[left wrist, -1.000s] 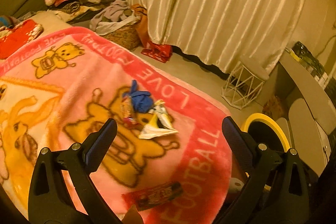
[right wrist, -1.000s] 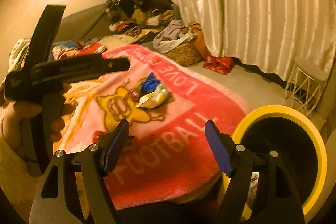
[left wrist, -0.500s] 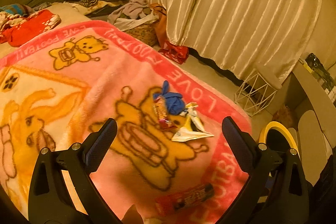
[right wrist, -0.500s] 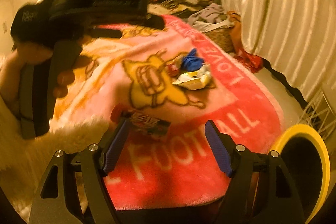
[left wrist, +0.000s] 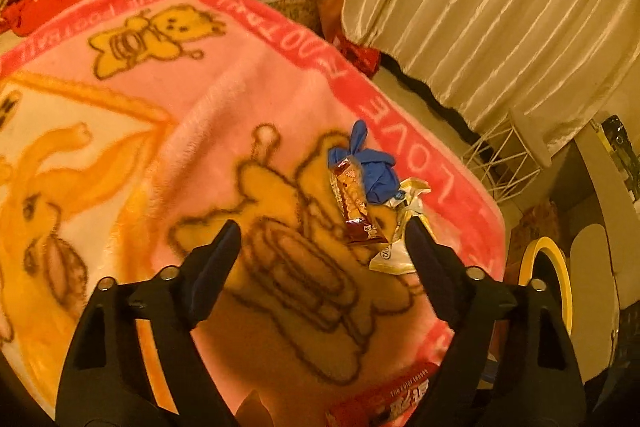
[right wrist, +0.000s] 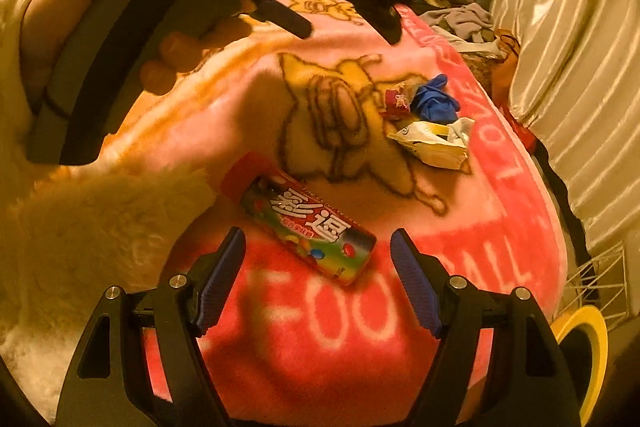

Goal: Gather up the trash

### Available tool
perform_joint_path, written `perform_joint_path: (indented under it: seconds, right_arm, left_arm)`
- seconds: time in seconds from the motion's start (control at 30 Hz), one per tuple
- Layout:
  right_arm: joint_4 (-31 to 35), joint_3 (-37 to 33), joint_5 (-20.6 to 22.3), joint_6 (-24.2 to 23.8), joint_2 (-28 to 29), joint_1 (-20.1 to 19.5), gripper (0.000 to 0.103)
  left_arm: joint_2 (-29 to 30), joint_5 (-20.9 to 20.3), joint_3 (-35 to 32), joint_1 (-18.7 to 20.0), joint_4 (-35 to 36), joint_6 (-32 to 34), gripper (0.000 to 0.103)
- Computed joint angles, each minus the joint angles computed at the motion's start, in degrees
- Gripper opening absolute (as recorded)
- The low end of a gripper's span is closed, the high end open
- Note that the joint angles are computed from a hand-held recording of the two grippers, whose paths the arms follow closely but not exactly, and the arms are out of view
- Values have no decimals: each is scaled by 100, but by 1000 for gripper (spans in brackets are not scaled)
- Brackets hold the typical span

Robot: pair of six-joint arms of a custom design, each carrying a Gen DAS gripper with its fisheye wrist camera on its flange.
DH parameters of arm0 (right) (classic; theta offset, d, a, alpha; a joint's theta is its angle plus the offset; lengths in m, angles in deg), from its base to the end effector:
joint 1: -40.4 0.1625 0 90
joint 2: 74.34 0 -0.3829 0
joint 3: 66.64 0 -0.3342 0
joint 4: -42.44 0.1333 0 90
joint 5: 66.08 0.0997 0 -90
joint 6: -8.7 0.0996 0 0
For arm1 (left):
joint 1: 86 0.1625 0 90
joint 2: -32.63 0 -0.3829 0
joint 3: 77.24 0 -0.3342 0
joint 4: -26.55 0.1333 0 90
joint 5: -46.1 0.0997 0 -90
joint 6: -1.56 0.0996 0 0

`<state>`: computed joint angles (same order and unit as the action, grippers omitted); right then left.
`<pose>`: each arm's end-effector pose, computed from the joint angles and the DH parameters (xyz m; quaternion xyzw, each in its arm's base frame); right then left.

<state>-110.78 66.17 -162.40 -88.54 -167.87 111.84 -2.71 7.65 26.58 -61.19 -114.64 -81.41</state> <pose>-0.0007 -0.3863 0.2831 0.6104 -0.7627 0.0644 0.2041 -0.3758 -0.4065 -0.0157 -0.0730 0.8897 -0.3763 0.2481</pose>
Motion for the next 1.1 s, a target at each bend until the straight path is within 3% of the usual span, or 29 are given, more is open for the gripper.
perform_joint_path:
  seconds: [0.1, 0.2, 0.3, 0.37, 0.5, 0.53, 0.6, 0.7, 0.9, 1.1]
  right_arm:
    - [-31, -79, -168, -1, 214, 106, 72]
    - [-1, -140, -282, -52, 385, 170, 72]
    - [54, -189, -380, -59, 514, 215, 72]
    - [211, -270, -458, 42, 589, 235, 65]
    - [580, -397, -578, 160, 644, 203, 38]
    - [636, -400, -575, 145, 618, 189, 32]
    - [779, -439, -580, 260, 572, 162, 32]
    - [1051, -567, -560, 599, 540, 108, 31]
    - [1247, -645, -400, 928, 367, -118, 31]
    - [1262, -614, -65, 1366, 51, -434, 30]
  left_arm:
    - [109, -190, -23, 202, -473, 322, 72]
    - [215, -444, -22, 415, -1065, 644, 62]
    - [308, -638, -78, 588, -1394, 822, 60]
    - [368, -801, -117, 696, -1578, 937, 57]
    - [510, -1062, -195, 869, -1920, 1130, 52]
    - [529, -1070, -205, 881, -1945, 1144, 49]
    - [561, -1108, -198, 912, -2083, 1152, 41]
    - [557, -1199, -112, 924, -2315, 1200, 17]
    - [499, -1094, 76, 758, -2397, 1122, 14]
    - [307, -645, 360, 370, -2183, 850, 13]
